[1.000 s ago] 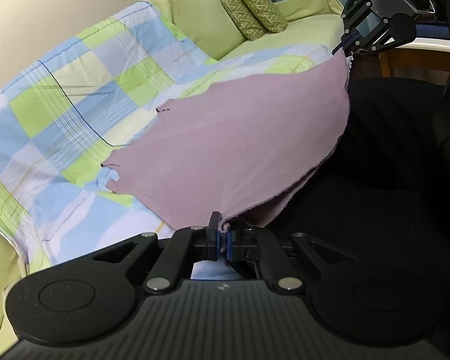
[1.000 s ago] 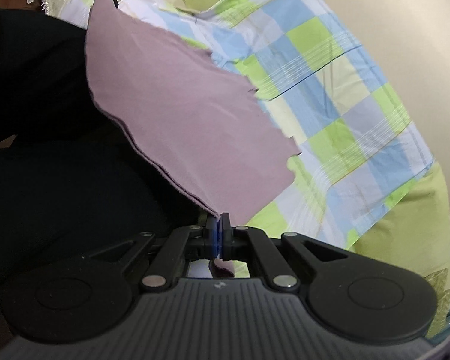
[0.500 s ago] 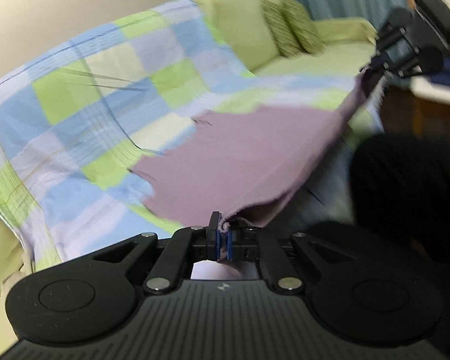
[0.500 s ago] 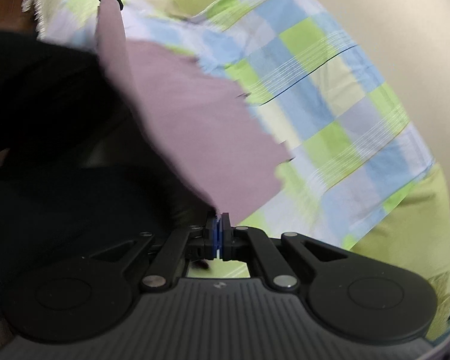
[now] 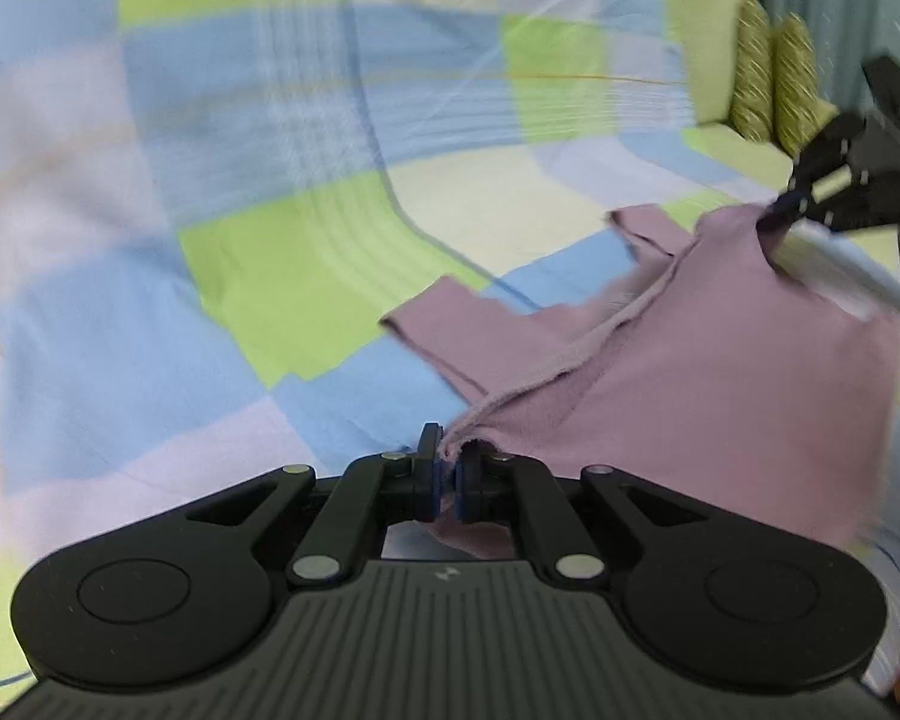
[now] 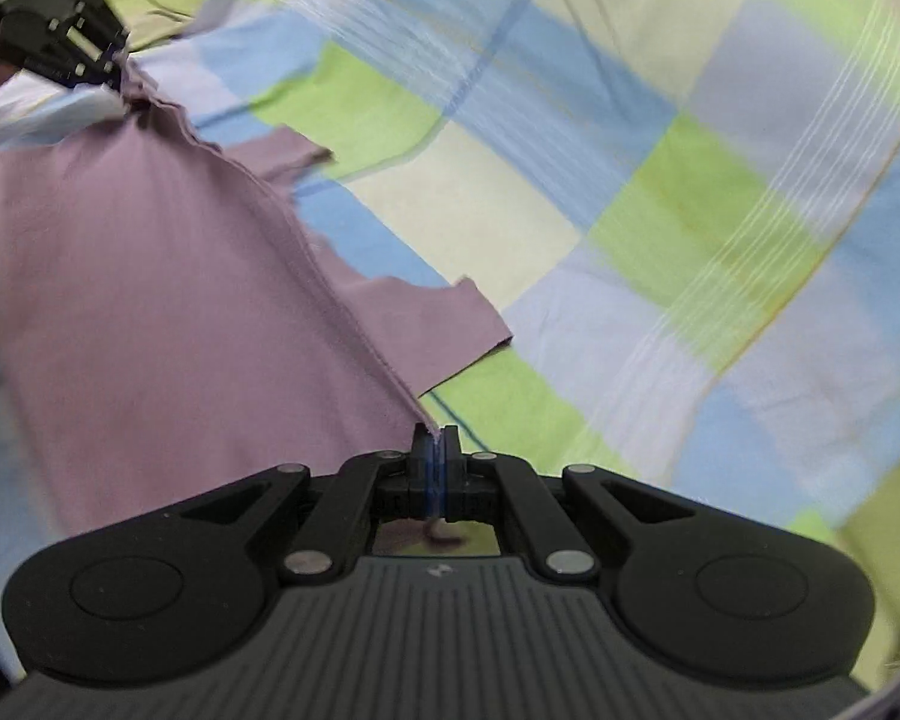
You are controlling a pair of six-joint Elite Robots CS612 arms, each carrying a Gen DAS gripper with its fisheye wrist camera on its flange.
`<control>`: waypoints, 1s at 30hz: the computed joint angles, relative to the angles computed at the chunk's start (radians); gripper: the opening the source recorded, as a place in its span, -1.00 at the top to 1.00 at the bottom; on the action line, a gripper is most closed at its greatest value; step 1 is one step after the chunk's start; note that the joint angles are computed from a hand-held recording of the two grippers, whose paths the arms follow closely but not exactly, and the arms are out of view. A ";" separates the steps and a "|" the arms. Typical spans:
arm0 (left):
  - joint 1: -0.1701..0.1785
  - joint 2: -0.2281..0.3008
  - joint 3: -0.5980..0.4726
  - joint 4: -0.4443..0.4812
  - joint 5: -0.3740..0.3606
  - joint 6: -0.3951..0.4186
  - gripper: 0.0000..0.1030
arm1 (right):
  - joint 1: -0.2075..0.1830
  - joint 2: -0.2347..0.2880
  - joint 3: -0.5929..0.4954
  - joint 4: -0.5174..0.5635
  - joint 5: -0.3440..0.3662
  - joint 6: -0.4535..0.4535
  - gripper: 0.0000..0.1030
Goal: Fold clothes
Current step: 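Lower the folded half onto the top and open both tools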
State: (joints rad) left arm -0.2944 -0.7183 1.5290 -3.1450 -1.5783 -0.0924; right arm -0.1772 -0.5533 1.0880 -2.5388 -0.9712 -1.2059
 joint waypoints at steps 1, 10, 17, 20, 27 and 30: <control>0.003 0.010 -0.008 -0.005 -0.005 -0.011 0.82 | 0.003 0.019 -0.029 0.016 0.001 0.017 0.83; 0.030 0.051 -0.008 -0.129 -0.090 -0.123 0.74 | -0.084 0.111 -0.070 -0.054 0.347 0.540 0.39; 0.035 0.057 -0.025 -0.118 -0.101 -0.168 0.78 | -0.089 0.151 -0.106 -0.017 0.416 0.626 0.36; 0.026 0.044 -0.005 -0.158 -0.061 -0.163 1.00 | -0.081 0.162 -0.129 -0.019 0.415 0.696 0.94; 0.036 0.049 -0.027 -0.235 -0.014 -0.152 1.00 | -0.083 0.160 -0.134 -0.243 0.474 0.805 0.95; 0.050 0.077 -0.076 -0.186 -0.024 -0.161 1.00 | -0.073 0.196 -0.196 -0.252 0.452 0.857 0.95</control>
State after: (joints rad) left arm -0.2440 -0.6410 1.4533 -3.3310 -1.6022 -0.2533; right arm -0.2498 -0.3573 0.8918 -2.7908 -0.5188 -0.3492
